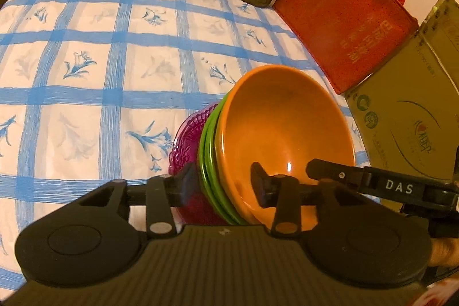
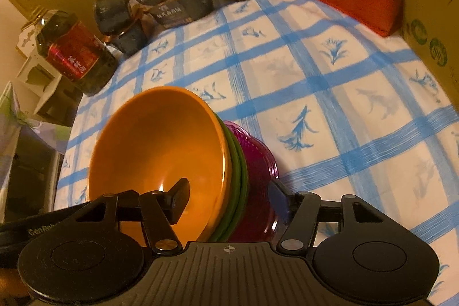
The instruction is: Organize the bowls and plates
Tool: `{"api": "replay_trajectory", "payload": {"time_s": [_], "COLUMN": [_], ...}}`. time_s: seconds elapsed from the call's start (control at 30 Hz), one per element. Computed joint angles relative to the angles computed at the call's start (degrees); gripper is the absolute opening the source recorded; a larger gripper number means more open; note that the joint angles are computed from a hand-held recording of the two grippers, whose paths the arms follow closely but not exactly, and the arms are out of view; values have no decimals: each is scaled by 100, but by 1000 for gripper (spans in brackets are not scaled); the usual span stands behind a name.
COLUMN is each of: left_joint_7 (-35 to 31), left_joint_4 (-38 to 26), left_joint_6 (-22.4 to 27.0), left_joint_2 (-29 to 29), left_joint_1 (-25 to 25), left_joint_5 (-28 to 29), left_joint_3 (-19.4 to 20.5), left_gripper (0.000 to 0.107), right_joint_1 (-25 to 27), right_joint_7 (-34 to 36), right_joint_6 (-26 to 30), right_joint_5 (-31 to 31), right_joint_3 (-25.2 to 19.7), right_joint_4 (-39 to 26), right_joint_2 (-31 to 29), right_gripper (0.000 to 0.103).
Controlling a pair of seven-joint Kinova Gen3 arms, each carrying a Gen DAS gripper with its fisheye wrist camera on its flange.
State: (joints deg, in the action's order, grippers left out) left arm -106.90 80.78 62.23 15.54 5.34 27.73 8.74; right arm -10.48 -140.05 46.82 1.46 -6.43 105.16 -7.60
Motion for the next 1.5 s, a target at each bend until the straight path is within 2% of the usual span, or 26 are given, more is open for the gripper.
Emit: {"api": "replay_trajectory", "payload": {"time_s": [0.13, 0.2, 0.23, 0.33, 0.53, 0.77, 0.83, 0.9, 0.97, 1.07, 1.3, 1.43, 1.5], "left_joint_7": [-247, -515, -629, -852, -1471, -1959, -2030, -2025, -1977, -1623, -968, -816, -809], "left_joint_4": [179, 409, 503, 761, 1590, 2627, 2825, 2988, 3118, 3282, 3333, 3447, 3457], "left_joint_6": [-35, -108, -118, -165, -397, -783, -820, -915, -993, -1181, -1188, -1258, -1120], "left_joint_2": [-193, -349, -424, -659, -1267, -2069, -2246, -2417, -2579, -2837, -3137, -3378, -3409], "left_joint_1": [-167, -362, -425, -524, -748, -687, -629, -553, -478, -384, -213, -46, 51], "left_joint_5": [209, 584, 710, 915, 1644, 1887, 1825, 1654, 1453, 1062, 249, -114, -123], "left_joint_3": [-27, -49, -78, -186, -510, -903, -986, -1017, -1037, -1019, -1023, -992, -1111], "left_gripper": [44, 53, 61, 67, 85, 97, 97, 98, 98, 98, 99, 99, 99], "right_joint_1": [-10, -2, 1, 37, 100, 180, 156, 125, 144, 204, 513, 563, 585], "right_joint_7": [-214, -406, -494, -785, -1487, -2260, -2490, -2641, -2815, -3091, -3439, -3566, -3637], "right_joint_6": [173, 207, 213, 204, 237, 481, 534, 624, 773, 971, 1648, 1839, 1889], "right_joint_5": [255, 383, 414, 527, 820, 1084, 1076, 1075, 1131, 1181, 1546, 1672, 1681], "right_joint_3": [-156, -252, -292, -459, -966, -1831, -2016, -2179, -2395, -2649, -3554, -3928, -4055], "right_joint_4": [-32, 11, 44, 160, 448, 708, 816, 883, 910, 941, 662, 532, 497], "right_joint_2": [-163, -302, -384, -628, -1116, -1479, -1586, -1663, -1732, -1877, -1939, -1881, -1857], "right_gripper": [62, 62, 62, 62, 62, 62, 63, 72, 74, 75, 75, 75, 75]}}
